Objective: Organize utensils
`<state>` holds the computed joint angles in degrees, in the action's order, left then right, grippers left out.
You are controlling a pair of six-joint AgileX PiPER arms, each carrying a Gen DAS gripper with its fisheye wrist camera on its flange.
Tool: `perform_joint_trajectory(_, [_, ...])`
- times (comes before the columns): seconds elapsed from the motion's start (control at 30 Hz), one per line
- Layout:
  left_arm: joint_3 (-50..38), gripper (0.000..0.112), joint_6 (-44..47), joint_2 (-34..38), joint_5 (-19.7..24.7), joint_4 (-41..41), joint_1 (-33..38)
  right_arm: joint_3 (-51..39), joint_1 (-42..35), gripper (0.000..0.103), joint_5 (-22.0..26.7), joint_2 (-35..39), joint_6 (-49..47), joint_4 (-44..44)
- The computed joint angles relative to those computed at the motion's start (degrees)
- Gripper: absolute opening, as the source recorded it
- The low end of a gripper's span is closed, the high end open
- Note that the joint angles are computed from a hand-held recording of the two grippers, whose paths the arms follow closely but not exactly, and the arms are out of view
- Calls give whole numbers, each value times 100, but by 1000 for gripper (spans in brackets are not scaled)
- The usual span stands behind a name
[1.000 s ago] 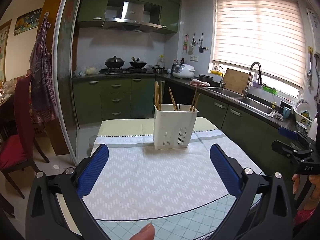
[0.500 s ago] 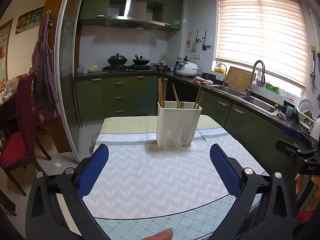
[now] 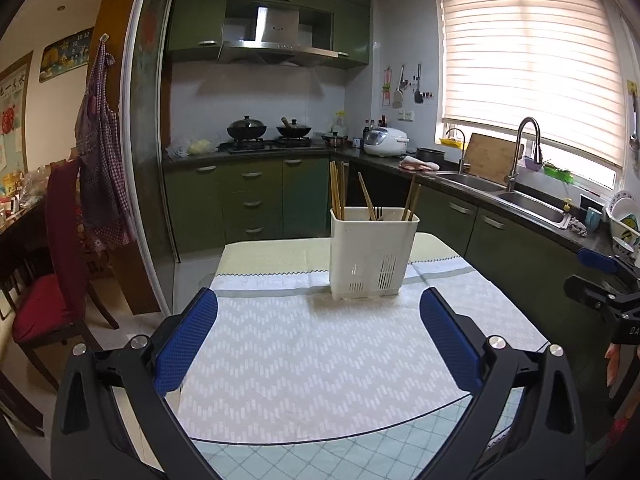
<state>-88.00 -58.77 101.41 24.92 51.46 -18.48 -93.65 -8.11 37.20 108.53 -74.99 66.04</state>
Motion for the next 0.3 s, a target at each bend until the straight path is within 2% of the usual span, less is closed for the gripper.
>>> perform_joint_trajectory(0.07, [-71,96,336,32,32,-350,38,7,-1,98,-8,13,5,-10])
perform_joint_trajectory(0.3, [-186,96,843,138,23,-816,106,-37,13,98,-19,114,33,-57])
